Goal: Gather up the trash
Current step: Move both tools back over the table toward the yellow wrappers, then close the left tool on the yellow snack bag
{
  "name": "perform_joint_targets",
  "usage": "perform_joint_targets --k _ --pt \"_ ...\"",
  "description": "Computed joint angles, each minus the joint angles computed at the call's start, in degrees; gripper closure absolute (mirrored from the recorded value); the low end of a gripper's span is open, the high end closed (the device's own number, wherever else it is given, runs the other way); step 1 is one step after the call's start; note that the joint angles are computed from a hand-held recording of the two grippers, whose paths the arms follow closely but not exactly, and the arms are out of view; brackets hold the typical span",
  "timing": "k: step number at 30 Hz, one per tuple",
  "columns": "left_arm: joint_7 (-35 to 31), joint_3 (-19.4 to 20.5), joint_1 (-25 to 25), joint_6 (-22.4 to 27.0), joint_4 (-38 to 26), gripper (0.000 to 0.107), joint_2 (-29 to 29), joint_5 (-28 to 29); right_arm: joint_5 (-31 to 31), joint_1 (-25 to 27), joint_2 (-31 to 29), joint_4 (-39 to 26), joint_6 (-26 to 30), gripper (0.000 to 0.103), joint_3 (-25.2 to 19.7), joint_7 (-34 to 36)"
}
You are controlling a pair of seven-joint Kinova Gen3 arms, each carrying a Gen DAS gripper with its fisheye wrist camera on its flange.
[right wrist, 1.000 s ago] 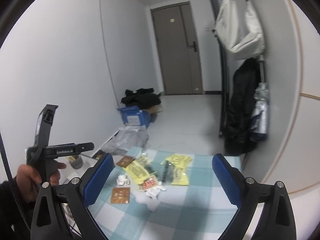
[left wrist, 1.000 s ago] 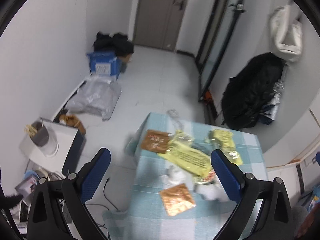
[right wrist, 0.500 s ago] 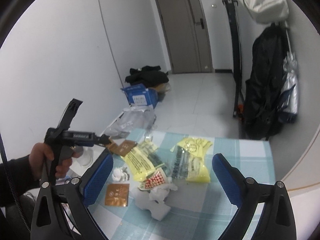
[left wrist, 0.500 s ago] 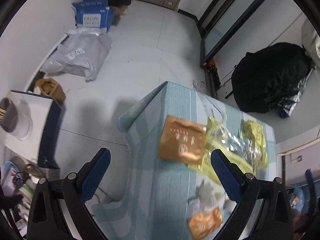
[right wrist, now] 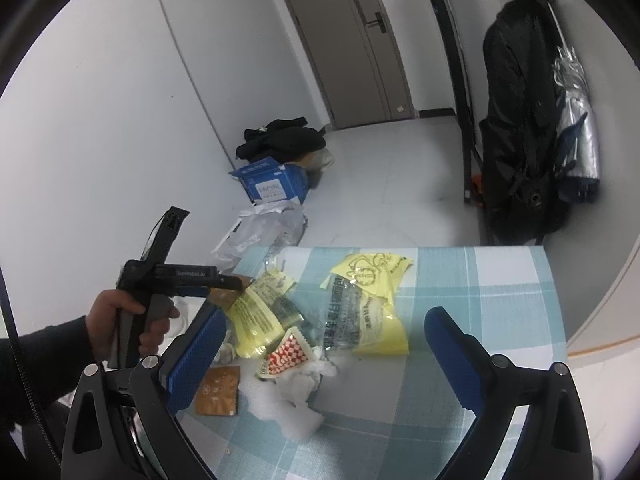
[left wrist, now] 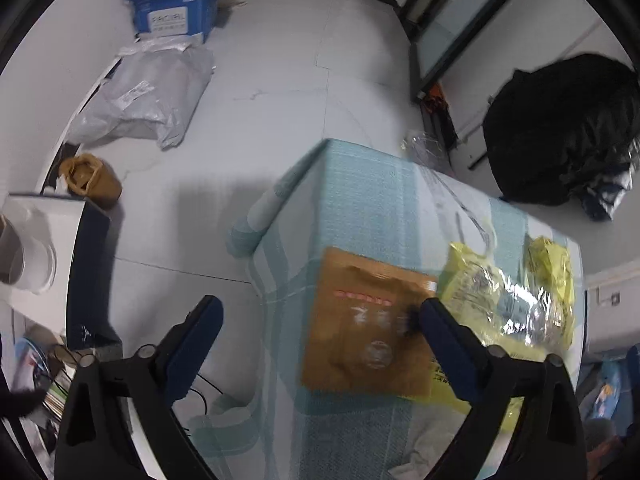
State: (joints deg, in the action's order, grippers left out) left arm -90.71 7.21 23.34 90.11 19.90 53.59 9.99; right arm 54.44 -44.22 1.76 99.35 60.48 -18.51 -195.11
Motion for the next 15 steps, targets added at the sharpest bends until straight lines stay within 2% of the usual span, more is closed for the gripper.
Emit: perform_joint_targets --k 1,7,10,15 --pt "-0.49 -0.36 0.45 0.36 -0.31 0.027 0.01 -0.62 -0.05 0.01 -0.12 0.1 -0.09 0.003 0.01 -0.21" --pt "-1.09 -0.33 0.42 -0.76 1.9 0.051 -1.66 -0.67 0.62 -0.25 -0.54 0.1 0.92 0.003 -0.6 -1.35" --pt "-2.44 -0.98 1.1 -3.11 4.58 0.056 -3.23 -1.93 1.24 -0.6 -0.6 0.12 1.45 0.003 -0.99 -2.0" --pt "-2.06 -0.49 0.58 -4.41 5.21 0.062 -3.24 -1.87 1.68 -1.12 -0.53 0.09 2.02 0.003 -1.3 -2.05"
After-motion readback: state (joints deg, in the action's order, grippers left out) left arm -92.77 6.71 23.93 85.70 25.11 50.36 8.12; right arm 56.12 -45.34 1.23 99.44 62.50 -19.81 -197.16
